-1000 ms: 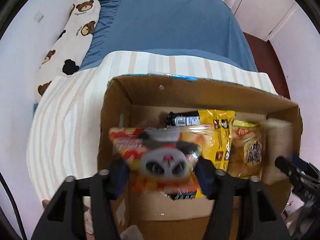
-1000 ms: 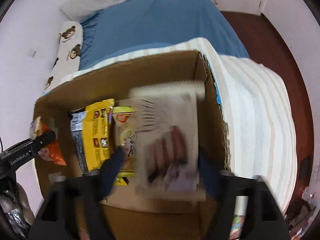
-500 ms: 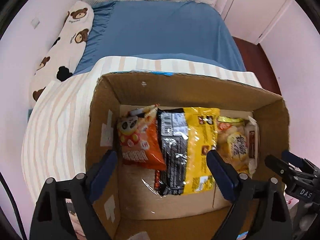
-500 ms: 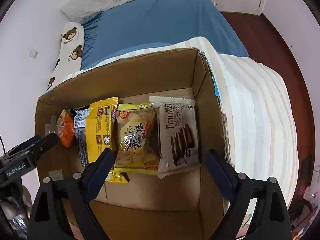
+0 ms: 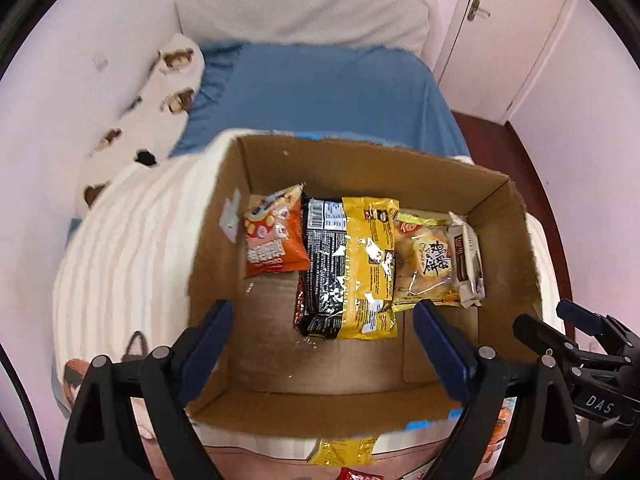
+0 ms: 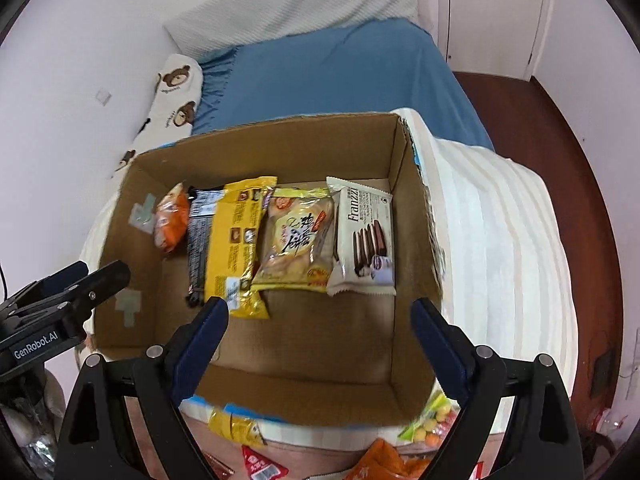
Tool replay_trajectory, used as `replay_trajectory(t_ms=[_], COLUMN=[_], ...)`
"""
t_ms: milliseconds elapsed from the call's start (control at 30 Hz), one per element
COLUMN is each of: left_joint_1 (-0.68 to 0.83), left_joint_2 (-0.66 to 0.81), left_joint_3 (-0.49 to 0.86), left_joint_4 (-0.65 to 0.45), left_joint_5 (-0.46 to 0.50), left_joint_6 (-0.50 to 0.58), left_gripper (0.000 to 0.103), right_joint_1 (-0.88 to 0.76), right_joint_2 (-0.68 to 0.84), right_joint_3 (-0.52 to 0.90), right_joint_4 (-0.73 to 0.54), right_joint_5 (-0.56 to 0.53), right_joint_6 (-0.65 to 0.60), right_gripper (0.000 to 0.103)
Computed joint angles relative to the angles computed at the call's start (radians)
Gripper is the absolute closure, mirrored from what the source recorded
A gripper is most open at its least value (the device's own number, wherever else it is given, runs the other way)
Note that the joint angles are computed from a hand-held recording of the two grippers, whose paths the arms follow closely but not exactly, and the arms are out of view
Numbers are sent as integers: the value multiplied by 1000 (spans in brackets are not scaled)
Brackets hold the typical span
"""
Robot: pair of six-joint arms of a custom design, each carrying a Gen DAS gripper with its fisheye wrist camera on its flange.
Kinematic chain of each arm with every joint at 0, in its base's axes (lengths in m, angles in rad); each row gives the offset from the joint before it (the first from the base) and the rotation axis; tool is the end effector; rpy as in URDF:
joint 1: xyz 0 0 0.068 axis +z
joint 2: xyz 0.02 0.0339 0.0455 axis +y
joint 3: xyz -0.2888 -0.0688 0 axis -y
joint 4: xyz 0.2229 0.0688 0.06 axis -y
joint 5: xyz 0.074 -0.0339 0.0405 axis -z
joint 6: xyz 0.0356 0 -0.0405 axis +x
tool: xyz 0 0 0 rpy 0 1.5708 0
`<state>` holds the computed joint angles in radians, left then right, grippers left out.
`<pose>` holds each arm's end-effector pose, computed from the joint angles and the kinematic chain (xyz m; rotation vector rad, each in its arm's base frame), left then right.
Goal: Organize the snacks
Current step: 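Move both tools back toward the remaining snacks on the bed, then grasp the brown packet with the left tool while the right tool grasps the orange packet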
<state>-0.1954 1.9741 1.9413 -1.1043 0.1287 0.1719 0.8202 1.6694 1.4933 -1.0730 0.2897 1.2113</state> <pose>0.3954 -0.0829 0.3326 0.5315 2.6515 -0.1812 0.2206 0.2216 0.3183 0.5925 2.6592 0.1662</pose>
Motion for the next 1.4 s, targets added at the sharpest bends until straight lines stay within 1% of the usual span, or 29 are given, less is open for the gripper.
replay_trajectory(t_ms=[33, 167, 333, 400, 467, 567, 667, 767, 867, 933, 1000, 1100, 1200, 1233, 1267, 1300, 1367, 1400], left_joint_1=[2, 12, 38, 52, 62, 70, 88, 108, 130, 152, 171, 214, 256, 273, 283, 296, 307, 311], left_joint_2=[-41, -164, -304, -350, -382, -425, -462, -486, -520, -542, -548, -533, -488, -459, -443, -422, -398, -388], left_joint_3=[-44, -155, -265, -293, -309, -335, -368, -421, -534, -636, -733, -899, -1026, -1071, -1094, -1127, -1173, -1192], left_joint_4=[25, 66, 104, 101, 87, 85, 84, 70, 85, 110, 130, 201, 279, 309, 327, 352, 388, 404], left_joint_5=[-1, 12, 21, 34, 48, 52, 61, 68, 48, 29, -5, -71, -128, -145, -153, -163, -173, -179], left_joint_6=[4, 13, 27, 38, 42, 48, 50, 56, 79, 109, 147, 206, 250, 263, 266, 268, 269, 265], left_gripper=[11, 11, 11, 11, 11, 11, 11, 11, 11, 11, 11, 11, 11, 11, 11, 11, 11, 11], right_joint_1=[20, 116, 254, 310, 341, 396, 442, 473, 509, 531, 547, 573, 567, 556, 540, 532, 511, 503], right_joint_2=[-7, -29, -23, -14, -3, 4, 1, -35, -94, -123, -162, -180, -171, -150, -110, -75, 27, 57], right_joint_3=[5, 37, 150, 203, 247, 288, 298, 223, 56, -55, -203, -370, -509, -540, -559, -564, -560, -566], right_joint_4=[-9, -63, -215, -282, -320, -364, -385, -329, -207, -131, -24, 86, 204, 232, 245, 241, 228, 229], right_joint_5=[14, 76, 199, 242, 263, 289, 296, 259, 183, 132, 52, -40, -142, -179, -224, -245, -282, -297], right_joint_6=[13, 92, 208, 259, 285, 342, 399, 456, 538, 596, 653, 717, 706, 667, 619, 587, 476, 462], right_gripper=[8, 9, 9, 9, 9, 9, 9, 8, 8, 8, 8, 8, 8, 8, 8, 8, 9, 9])
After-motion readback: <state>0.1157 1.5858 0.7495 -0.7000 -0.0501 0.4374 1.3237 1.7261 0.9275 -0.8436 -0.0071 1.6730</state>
